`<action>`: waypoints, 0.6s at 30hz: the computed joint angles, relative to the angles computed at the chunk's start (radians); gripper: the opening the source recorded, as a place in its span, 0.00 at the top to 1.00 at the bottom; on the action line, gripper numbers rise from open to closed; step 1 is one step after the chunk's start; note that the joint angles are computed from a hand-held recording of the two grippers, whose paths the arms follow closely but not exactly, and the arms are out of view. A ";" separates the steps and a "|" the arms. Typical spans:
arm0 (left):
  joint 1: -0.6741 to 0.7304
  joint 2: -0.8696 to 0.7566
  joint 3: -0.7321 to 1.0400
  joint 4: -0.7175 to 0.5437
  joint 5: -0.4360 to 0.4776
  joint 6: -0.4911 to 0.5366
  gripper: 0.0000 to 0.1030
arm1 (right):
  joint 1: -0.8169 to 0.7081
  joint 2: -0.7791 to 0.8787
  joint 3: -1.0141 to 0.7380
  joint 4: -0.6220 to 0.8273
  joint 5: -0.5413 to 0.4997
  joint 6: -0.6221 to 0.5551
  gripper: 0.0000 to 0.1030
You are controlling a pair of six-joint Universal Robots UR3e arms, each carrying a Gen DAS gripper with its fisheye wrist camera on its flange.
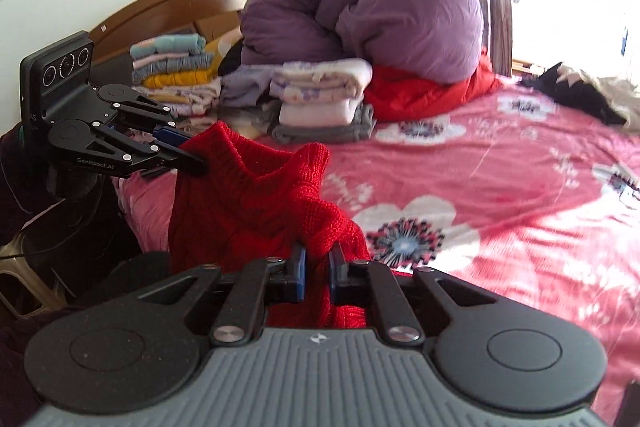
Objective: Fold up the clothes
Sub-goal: 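Hold the red sweater up with both tools and shake it open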
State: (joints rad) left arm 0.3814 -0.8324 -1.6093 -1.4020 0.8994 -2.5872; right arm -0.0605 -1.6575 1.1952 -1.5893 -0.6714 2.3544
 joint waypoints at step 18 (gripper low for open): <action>-0.373 -0.621 0.230 0.614 0.476 -0.211 0.87 | 0.123 0.479 -0.494 -0.401 -0.206 0.346 0.91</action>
